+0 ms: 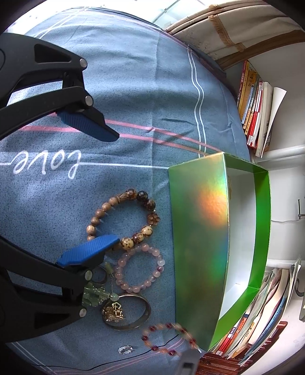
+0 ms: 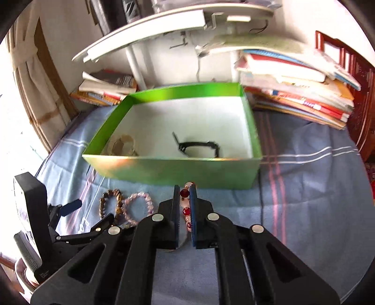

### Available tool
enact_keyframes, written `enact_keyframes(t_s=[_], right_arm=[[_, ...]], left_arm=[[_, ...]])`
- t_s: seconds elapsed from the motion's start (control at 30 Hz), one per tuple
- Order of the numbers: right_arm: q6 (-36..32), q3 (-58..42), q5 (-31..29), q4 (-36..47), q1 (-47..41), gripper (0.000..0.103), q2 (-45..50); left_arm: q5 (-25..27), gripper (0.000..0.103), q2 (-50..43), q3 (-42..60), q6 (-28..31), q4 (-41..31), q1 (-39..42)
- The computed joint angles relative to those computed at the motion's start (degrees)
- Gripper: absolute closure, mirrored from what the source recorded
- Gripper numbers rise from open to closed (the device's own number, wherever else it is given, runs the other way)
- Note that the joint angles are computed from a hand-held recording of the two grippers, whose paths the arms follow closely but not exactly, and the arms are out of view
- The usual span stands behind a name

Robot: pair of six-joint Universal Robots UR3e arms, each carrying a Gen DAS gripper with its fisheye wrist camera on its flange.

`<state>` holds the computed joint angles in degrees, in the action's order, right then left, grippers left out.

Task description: Organize jewelry

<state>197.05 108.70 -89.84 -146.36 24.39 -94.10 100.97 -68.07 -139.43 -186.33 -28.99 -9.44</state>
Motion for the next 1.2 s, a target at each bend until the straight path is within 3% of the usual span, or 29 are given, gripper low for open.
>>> enact_keyframes(t_s=[0.23,0.3,0.37,0.53,0.63,0.73,0.9,0.97,1.07,1.2], right_arm=[[0.84,-0.10,-2.05,1.84,-0.81,0.095,4.19],[0.97,1.02,-2.59,1.23,-1.21,0.089,4.73],[1.86,1.76,-6.27,0.10,-0.31,0.076,5.38],[4.23,4.59,-12.52,-4.86,-0.32,0.075,4.97],[3.81,4.86,-12.84,-3.25,-1.20,0.074,5.54],[1.63,5.57,-7.55,-3.81,-2.66,0.074,6.75],[0.63,3.24,-10.95,-3.95,0.31,0.074,9.99],[0.69,3.27,-11.25,-4.08,0.81,0.077,10.01],[0.73,3.85,-9.79,-4.28,1.04,0.092,9.32],[0.54,3.79,-9.28,-3.63,1.42,0.093,8.75]], left_arm=[[-1.22,0.022,3.05,-1.05,0.62,0.35,2.44],[-0.46,0.022,2.17,-0.78,0.05,0.64,2.38],[0.69,0.022,0.36,-0.41,-1.29,1.48,2.07],[5.14,0.022,-3.01,-1.70,-3.16,8.46,-0.33],[3.53,0.022,-2.57,-3.64,-1.68,12.49,0.14],[0.19,0.022,-1.61,-4.68,-0.11,13.12,2.20],[-6.15,0.022,0.06,-5.04,0.90,10.31,7.16],[-6.32,0.022,-1.12,-4.33,0.30,9.31,7.21],[-5.66,0.026,-1.47,-4.31,0.24,9.66,6.63],[-5.54,0.027,-1.22,-4.35,0.02,9.57,6.40]])
